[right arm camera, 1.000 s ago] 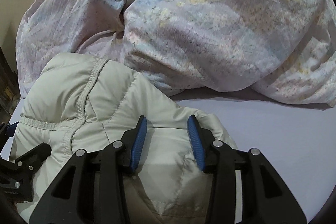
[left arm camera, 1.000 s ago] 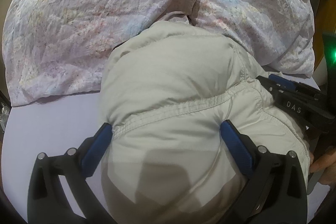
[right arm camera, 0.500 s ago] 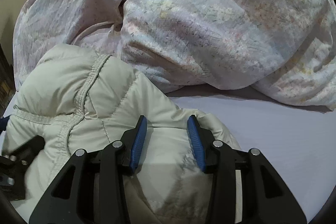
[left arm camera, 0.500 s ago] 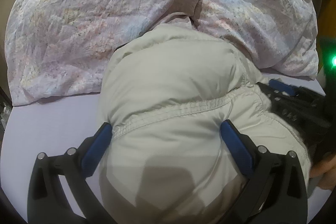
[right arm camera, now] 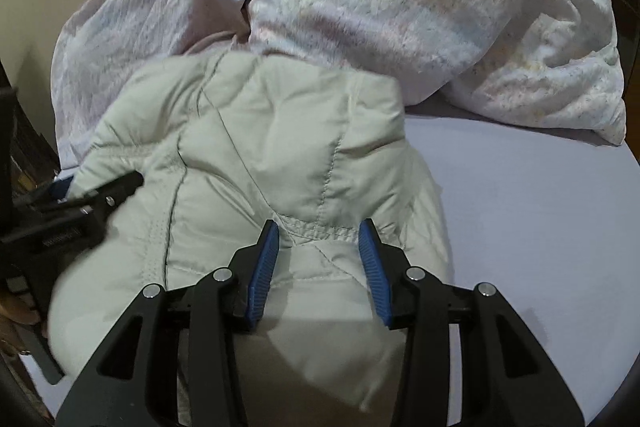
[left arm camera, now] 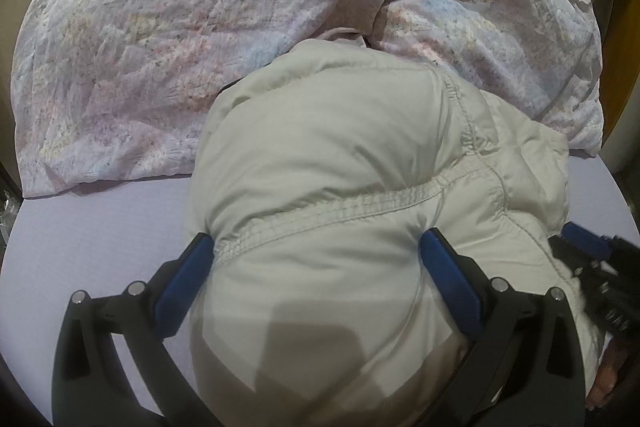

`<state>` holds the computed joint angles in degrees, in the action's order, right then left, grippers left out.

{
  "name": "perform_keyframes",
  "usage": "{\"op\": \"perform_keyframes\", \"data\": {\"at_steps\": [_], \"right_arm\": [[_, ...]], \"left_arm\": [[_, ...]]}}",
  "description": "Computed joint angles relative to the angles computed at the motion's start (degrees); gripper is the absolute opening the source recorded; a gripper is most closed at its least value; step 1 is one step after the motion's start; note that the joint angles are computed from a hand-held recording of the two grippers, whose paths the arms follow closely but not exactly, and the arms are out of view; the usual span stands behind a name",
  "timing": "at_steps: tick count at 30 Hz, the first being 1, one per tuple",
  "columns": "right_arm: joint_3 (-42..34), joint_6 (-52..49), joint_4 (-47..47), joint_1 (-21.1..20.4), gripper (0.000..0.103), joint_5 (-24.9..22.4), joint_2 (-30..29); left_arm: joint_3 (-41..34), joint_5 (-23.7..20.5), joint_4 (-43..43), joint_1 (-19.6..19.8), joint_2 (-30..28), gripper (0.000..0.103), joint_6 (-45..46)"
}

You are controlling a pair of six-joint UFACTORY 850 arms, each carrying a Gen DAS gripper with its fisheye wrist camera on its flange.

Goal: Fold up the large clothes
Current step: 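Press the jacket bundle flat with both tools and open them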

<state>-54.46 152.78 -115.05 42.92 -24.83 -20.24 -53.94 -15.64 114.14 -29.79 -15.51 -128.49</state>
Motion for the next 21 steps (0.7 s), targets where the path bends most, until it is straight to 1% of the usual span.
{"op": "perform_keyframes", "data": {"at_steps": [2,3,5,10,12,15,17,18,21], "right_arm": [[0.71,5.67,-3.76,-0.07,0.044,-0.83,-0.30],[1.03,6.35,-4.03,0.12,0.044,-1.37,-0.30],[0.55,5.31,-2.99,0.49,0.044,-2.38,-1.02],[-0.51,1.44,0.80,0.89,0.044,-2.88,-1.75],[-0.92,-0.49,2.77,0.85,0.044,-2.30,-1.75],[-1.25,-6.41,9.58,0.57,0.045,0.36,-0.14],[0.20,-5.05,9.76,0.98,0.051,0.89,1.83],[1.18,-3.45,8.88,1.45,0.053,0.50,2.85],[4.44,1.64,6.24,2.94,0.053,-0.72,5.60]], "left_arm": [[0.01,-0.30,-0.46,-0.16,-0.04,0.101,0.37],[0.09,-0.51,-0.39,-0.22,-0.04,0.101,0.35],[0.18,-0.86,-0.34,-0.34,-0.07,0.101,0.31],[-0.35,-1.46,-3.74,-0.70,-0.54,0.101,3.76],[-0.59,-1.23,-5.01,-0.62,-0.63,0.101,5.09],[0.01,0.11,-8.31,-0.26,0.81,0.101,7.41],[1.06,1.49,-11.73,0.00,2.67,0.101,8.68],[2.20,2.66,-10.54,0.19,4.14,0.101,6.57],[6.17,3.46,2.34,0.18,8.07,0.101,-7.00]]}}
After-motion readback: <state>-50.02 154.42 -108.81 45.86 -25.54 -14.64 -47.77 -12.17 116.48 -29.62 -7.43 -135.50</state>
